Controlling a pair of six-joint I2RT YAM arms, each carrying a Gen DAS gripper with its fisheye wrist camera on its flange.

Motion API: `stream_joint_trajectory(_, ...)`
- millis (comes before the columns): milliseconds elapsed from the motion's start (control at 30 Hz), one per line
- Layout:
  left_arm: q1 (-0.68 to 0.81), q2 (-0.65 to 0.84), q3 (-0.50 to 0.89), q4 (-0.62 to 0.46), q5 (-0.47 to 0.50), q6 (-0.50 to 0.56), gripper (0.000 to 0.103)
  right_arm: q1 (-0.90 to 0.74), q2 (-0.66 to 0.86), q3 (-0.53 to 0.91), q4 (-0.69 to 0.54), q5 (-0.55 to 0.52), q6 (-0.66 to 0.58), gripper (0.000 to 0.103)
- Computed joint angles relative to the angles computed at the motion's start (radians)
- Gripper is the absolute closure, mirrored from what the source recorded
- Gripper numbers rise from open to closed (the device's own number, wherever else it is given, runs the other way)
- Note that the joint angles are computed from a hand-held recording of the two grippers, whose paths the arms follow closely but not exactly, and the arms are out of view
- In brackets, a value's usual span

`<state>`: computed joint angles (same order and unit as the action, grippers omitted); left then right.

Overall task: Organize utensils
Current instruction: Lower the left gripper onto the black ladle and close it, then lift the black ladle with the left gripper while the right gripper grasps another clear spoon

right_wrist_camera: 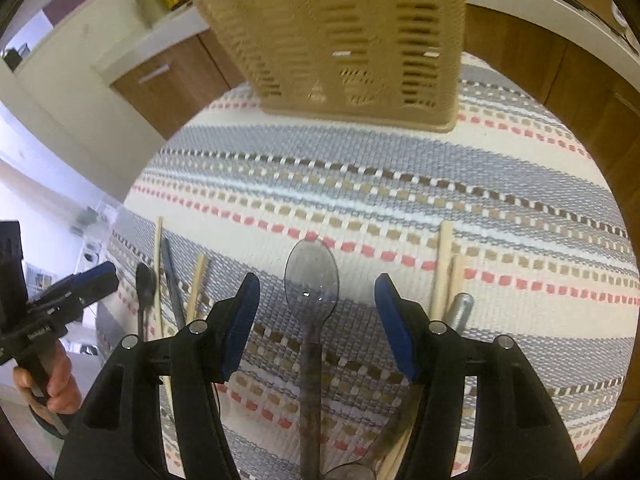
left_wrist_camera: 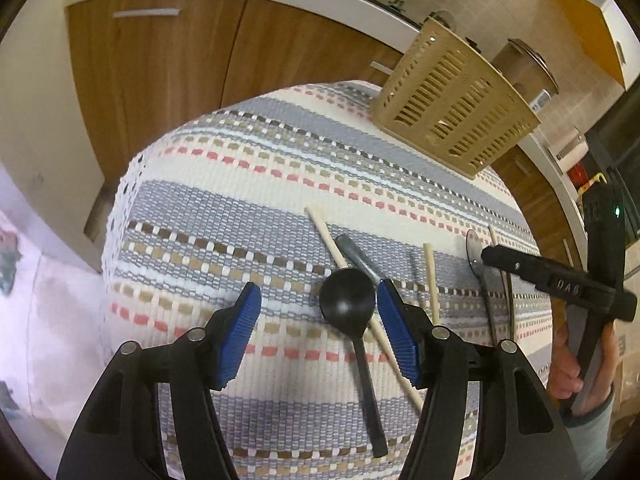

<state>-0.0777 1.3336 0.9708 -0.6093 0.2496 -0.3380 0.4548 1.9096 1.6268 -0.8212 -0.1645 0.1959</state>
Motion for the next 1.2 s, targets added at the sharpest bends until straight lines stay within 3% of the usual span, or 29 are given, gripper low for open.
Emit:
stream_joint_trajectory(267,-0.064,0.087,0.060,-0.026,-0.036,-0.016,0.042,0.033,0.033,0.012,0.007,0.072,-0.020,0.047)
stream_joint_trajectory(567,-0.235,0.149,0.124,-0.069,-0.286,-0.042,0.042,0.104,0.050,0.006,0.032,0.200,-0.043,0.047)
stream_joint_trajectory(800,-0.266,0.178,0.154,-0.098,-0.346,-0.032,0.046,0.134,0.077,0.046,-0.003,0.263,-0.066,0.047)
stream_joint_trajectory(967,-0.272,0.189,0.177,-0.128,-0.376,-0.030,0.067,0.142,0.086,0.069,-0.020,0.261,-0.074,0.065)
stream_joint_trajectory(1067,-0.267,0.184,0.174,-0.125,-0.366,-0.025,0.067,0.156,0.092,0.079,-0.024,0.266,-0.076,0.073)
stream_joint_trajectory(1200,-0.256,0.148,0.143,-0.103,-0.345,-0.027,0.067,0.160,0.087,0.068,-0.007,0.263,-0.071,0.074)
